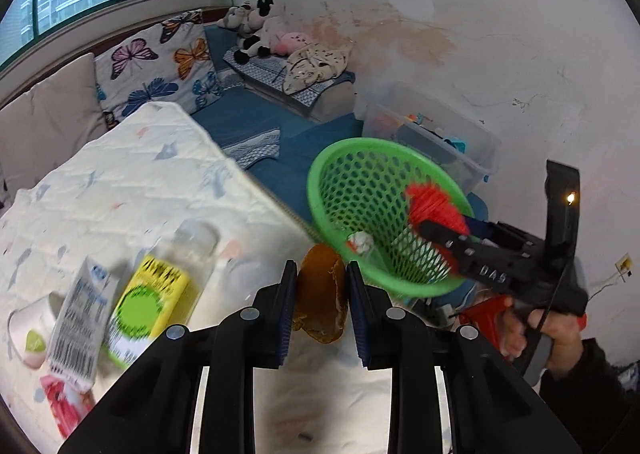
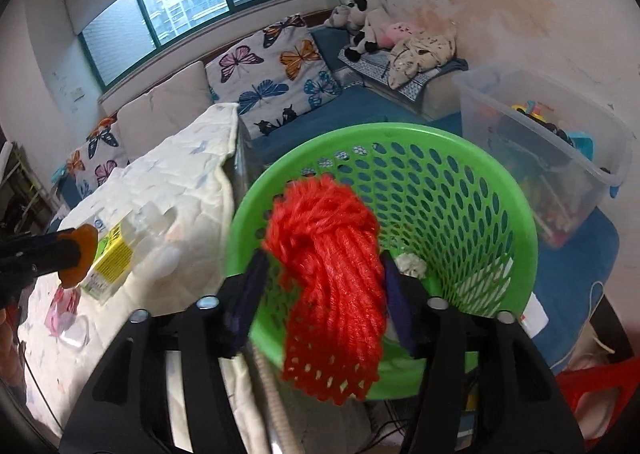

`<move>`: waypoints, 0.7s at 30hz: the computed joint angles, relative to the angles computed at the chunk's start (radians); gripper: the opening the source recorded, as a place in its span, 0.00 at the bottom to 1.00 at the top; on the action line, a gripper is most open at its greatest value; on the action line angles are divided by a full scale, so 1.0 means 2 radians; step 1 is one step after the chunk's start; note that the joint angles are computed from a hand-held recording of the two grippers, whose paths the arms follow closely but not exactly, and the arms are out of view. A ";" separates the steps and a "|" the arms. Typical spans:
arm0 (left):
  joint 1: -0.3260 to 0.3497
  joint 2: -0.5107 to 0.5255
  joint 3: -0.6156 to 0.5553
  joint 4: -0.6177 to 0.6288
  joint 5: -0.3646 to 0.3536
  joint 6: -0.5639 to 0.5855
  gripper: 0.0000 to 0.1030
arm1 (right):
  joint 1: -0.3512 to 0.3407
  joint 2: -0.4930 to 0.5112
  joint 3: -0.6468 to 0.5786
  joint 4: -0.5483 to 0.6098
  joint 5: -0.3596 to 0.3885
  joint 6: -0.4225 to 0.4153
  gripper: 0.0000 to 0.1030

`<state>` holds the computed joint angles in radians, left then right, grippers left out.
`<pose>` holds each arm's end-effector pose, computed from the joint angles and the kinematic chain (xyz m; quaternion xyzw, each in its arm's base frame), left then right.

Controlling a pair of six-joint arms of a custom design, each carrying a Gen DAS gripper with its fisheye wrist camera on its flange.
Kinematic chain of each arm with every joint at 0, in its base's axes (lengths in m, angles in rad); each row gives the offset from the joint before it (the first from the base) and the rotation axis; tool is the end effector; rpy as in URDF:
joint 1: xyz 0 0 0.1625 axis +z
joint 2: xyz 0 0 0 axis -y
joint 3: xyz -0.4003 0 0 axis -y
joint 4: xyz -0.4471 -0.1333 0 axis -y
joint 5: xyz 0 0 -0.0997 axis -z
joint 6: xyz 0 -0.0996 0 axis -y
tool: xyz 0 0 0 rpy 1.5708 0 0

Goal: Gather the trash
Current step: 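Drop the red netting and bread crust into the green basket with both grippers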

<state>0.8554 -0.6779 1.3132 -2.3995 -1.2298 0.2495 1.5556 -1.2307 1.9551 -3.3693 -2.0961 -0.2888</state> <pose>-0.3908 -0.7037 0.0753 0.4406 0.8765 -0.1316 0.1424 0.0744 -0.5928 0.2902 -0.0184 -0.8401 0.4546 0.2953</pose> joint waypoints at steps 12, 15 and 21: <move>-0.014 0.077 -0.081 0.039 -0.009 -0.002 0.24 | -0.011 -0.033 0.036 -0.022 -0.005 -0.006 0.65; -0.016 0.100 -0.105 0.055 -0.012 -0.006 0.24 | -0.014 -0.045 0.054 -0.033 -0.003 -0.006 0.65; -0.017 0.132 -0.134 0.073 -0.017 -0.013 0.25 | -0.017 -0.063 0.083 -0.044 0.001 -0.001 0.65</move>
<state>0.8205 -0.4137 1.0455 -2.2542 -1.2642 0.2239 1.5223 -1.3566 2.1207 -3.4578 -2.0944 -0.2903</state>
